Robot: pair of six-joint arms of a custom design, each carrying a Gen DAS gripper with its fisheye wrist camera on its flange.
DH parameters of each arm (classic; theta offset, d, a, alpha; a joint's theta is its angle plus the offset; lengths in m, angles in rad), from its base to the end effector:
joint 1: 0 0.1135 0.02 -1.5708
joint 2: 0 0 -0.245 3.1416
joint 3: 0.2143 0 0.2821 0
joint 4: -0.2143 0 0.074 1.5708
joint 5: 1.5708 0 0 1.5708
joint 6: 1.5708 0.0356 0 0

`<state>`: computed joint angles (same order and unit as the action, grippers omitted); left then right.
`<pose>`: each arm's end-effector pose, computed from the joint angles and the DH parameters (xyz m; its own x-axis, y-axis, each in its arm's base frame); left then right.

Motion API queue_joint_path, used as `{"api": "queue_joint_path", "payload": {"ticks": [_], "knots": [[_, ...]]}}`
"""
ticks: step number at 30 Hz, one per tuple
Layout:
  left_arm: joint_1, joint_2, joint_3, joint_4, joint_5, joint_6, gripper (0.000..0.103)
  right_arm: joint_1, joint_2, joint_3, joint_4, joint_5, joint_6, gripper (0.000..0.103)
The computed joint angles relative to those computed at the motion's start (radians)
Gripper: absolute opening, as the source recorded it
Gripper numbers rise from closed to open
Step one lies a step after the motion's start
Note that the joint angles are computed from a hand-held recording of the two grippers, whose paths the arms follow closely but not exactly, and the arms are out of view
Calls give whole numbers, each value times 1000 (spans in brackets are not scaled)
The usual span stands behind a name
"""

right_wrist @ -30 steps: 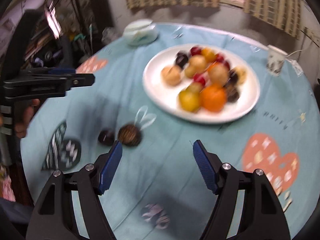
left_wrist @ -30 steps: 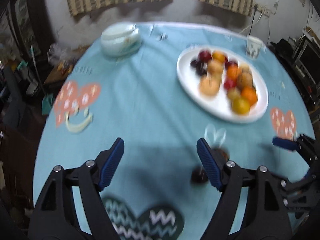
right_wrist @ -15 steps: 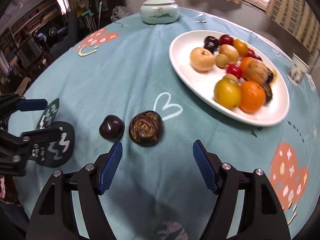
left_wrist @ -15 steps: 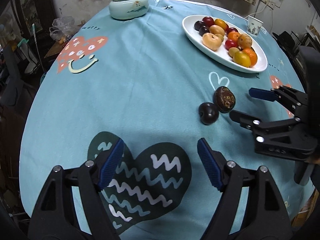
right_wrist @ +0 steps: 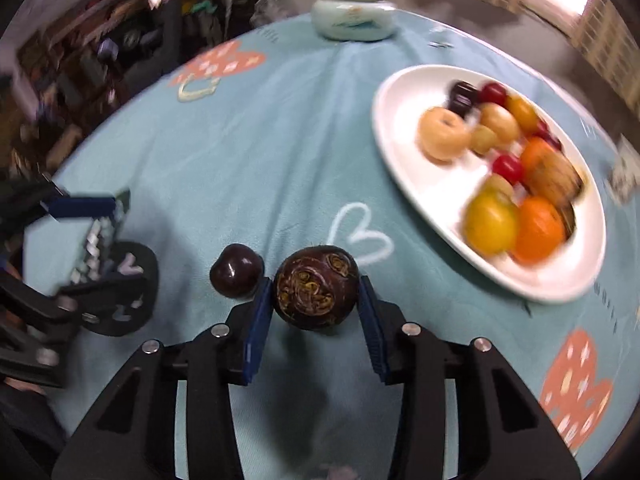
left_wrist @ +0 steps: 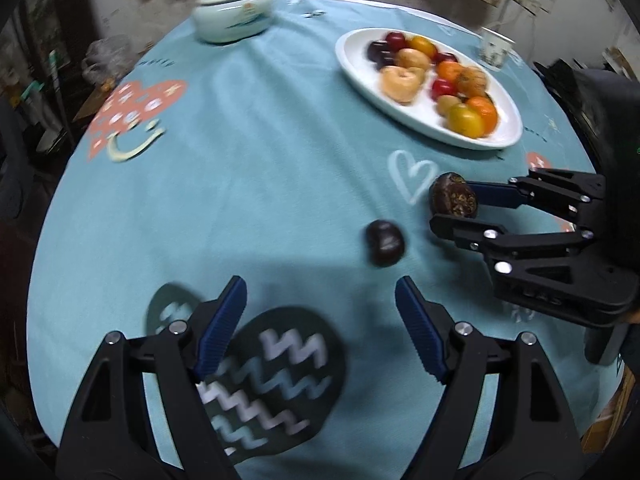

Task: Organize fruits
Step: 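Move back and grasp the brown patterned fruit with the right gripper, then grasp the last dark plum with the left gripper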

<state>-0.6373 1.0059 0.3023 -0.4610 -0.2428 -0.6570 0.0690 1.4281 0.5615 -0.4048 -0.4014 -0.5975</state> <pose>0.1504 -0.1007 0.0881 -0.8907 -0.0781 -0.4478 -0.0540 0.9963 -0.0664 0.2393 0.0305 0.0828 -0.6877 -0.5666 -0.4539 -0.6838 0.7156 0.1427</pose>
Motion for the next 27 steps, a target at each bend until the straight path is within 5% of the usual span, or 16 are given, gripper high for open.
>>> {"api": "queue_joint_path", "payload": {"ticks": [8, 13, 24, 27], "knots": [[-12, 347, 142, 176, 15, 14, 73, -187, -80, -59, -102, -53, -71, 43], [11, 394, 159, 200, 33, 33, 66, -211, -107, -82, -121, -70, -73, 43], [46, 414, 140, 277, 109, 82, 31, -199, -110, -106, -113, -62, -63, 43], [32, 412, 145, 264, 97, 87, 31, -200, -107, -108, -113, -60, -62, 43]]}}
